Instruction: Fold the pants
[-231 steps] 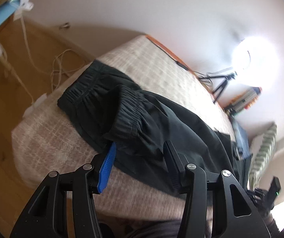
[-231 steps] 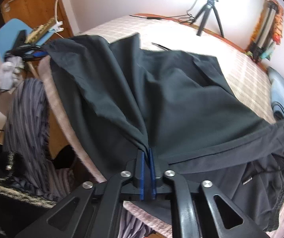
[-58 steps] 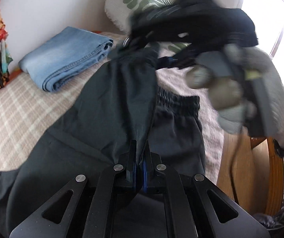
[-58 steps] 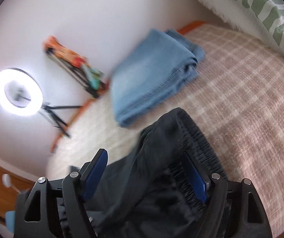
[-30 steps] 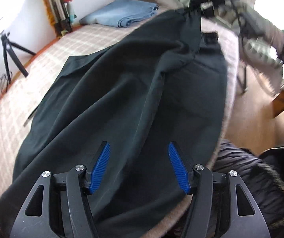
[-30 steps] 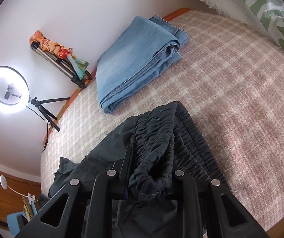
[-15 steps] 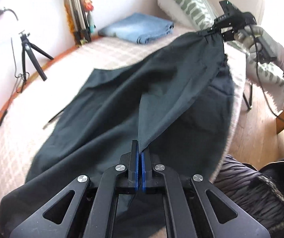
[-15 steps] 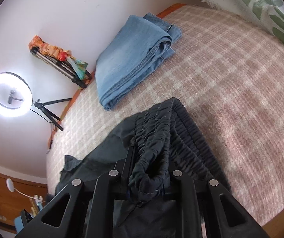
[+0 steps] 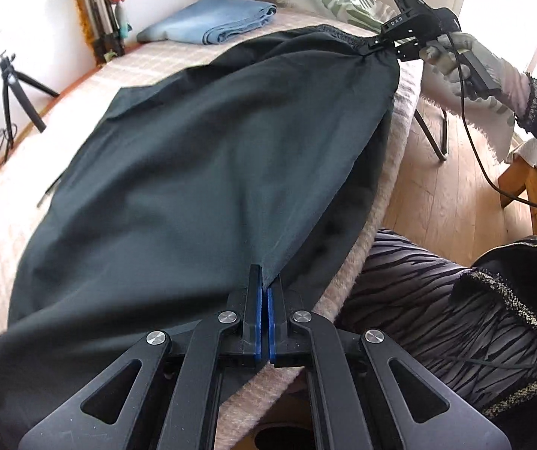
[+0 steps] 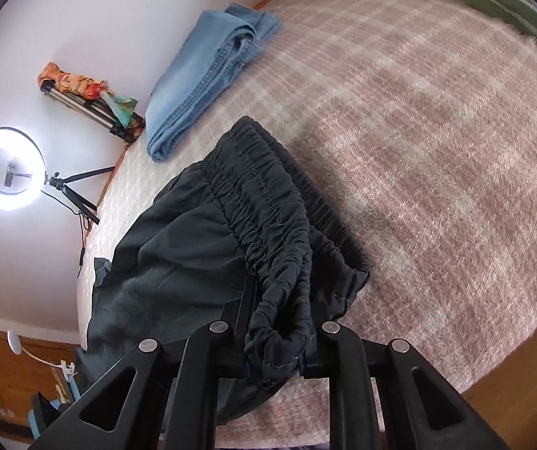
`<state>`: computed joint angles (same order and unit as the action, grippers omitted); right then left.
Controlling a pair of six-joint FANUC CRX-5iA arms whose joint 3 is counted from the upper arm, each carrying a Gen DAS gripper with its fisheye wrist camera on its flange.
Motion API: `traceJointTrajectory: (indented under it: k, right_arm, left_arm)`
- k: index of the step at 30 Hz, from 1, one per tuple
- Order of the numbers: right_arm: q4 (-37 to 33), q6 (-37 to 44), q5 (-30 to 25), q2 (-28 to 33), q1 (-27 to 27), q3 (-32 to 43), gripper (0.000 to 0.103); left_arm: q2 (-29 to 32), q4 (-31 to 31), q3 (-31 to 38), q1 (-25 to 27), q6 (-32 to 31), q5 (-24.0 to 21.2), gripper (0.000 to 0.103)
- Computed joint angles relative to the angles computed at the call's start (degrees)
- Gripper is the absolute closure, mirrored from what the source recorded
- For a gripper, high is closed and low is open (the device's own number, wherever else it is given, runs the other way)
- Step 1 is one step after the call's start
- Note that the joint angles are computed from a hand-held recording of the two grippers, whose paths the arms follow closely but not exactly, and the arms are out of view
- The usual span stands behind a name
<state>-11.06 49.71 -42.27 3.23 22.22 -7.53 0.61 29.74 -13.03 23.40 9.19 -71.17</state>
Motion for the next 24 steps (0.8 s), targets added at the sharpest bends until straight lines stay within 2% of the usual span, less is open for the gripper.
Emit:
traceJointTrajectory:
  k: [4,9,11,12,14,17,19,21,24]
  right_arm:
    - [9.64,-4.60,-1.57,0.52,3.54,-0.29,0.086]
    - [21.02,-10.26,-4.06,0.73,7.30,-1.39,0.074]
    - [27.37,-14.75,-5.84,0.18,9.02,-2.62,0.064]
    - [29.61,-16.19,-6.17,-0.12,9.64,-3.24,0.061]
    - [36.75,-20.89,-7.29,-1.49,11.63,-5.48,0.051]
    - [44.00,-24.63,-7.90,-3.20,14.54,-7.55,0.045]
    - [45.71,-25.14,-7.61,-3.39,15.91,-7.57,0.044]
    - [45.65,-24.35,-6.68,-3.39,17.26,-7.04,0.043]
    - [43.61,-21.10,-4.50,-2.32,19.04,-5.14,0.042]
  left_arm:
    - [-0.83,0.94,-0.67,1.13,0.09,-0.17,0.098]
    - [-3.59,4.46,-2.76,5.33,0.82,-1.53,0.090]
    - [-4.92,6.15,-3.74,7.82,0.87,-1.66,0.077]
    - [-5.77,7.39,-4.38,9.62,1.04,-1.33,0.066]
    - [-5.97,9.39,-4.46,12.48,2.29,-1.17,0.061]
    - [-4.51,12.67,-3.32,18.36,8.12,-0.98,0.058]
    - [-3.75,13.43,-2.61,21.34,11.96,1.04,0.057]
    - [-2.65,14.37,-1.97,24.66,16.79,3.38,0.053]
    - [0.50,14.79,0.40,29.19,25.39,3.96,0.047]
